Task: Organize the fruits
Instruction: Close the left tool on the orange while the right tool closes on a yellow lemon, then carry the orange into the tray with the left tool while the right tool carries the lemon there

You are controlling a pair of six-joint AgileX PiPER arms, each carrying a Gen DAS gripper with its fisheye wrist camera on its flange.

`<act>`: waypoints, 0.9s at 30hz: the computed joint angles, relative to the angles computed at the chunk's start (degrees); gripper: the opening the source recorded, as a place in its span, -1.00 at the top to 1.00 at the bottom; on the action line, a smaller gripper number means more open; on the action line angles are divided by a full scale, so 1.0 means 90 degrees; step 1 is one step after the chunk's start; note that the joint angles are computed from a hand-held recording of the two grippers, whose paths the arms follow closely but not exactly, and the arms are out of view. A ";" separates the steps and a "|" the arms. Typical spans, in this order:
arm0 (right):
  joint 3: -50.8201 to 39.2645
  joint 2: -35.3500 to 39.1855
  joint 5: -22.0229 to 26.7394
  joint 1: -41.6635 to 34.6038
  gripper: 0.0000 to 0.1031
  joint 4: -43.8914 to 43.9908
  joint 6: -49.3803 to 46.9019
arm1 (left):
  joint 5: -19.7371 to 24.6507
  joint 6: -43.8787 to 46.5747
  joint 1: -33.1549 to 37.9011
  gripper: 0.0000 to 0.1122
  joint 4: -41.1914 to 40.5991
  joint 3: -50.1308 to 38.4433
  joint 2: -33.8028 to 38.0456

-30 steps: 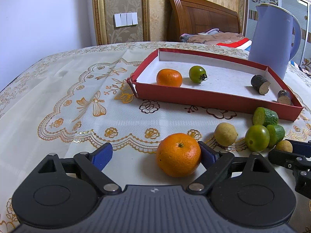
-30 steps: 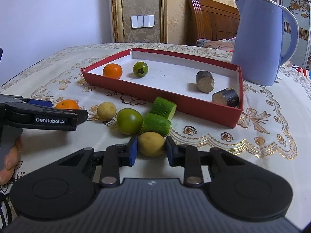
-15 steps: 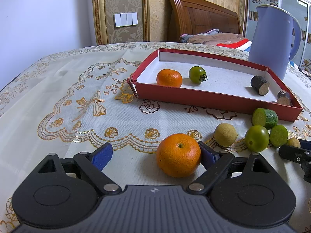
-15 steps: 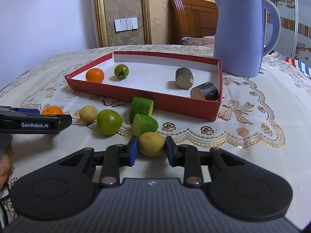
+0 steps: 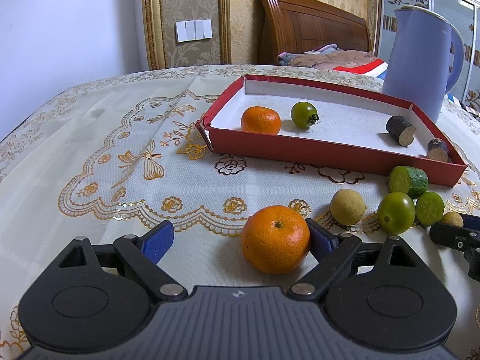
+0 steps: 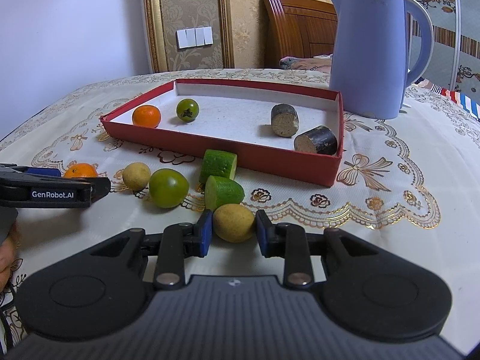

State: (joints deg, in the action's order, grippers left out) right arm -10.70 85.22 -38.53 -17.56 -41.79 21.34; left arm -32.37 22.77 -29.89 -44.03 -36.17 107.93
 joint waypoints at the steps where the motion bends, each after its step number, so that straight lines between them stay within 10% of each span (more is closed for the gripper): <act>1: -0.0001 0.0000 -0.0002 -0.0004 0.44 -0.0009 0.0008 | -0.0013 0.0028 -0.0018 -0.65 -0.0031 0.0005 -0.0003; 14: 0.0002 -0.0014 0.0004 -0.0014 0.44 -0.0031 0.0025 | -0.0201 0.0023 -0.0216 -0.26 0.0216 0.0184 -0.0090; 19: 0.0002 -0.0015 0.0002 -0.0023 0.44 -0.0045 0.0035 | -0.0215 -0.0199 -0.0240 0.20 0.0658 0.0294 -0.0156; 27: 0.0005 -0.0007 -0.0012 -0.0035 0.44 -0.0054 0.0034 | -0.0344 -0.0015 -0.0333 0.26 0.0553 0.0306 -0.0125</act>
State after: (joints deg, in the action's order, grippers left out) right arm -10.65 85.16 -38.63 -17.88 -42.28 21.65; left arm -35.47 22.63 -32.89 -39.05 -33.41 106.81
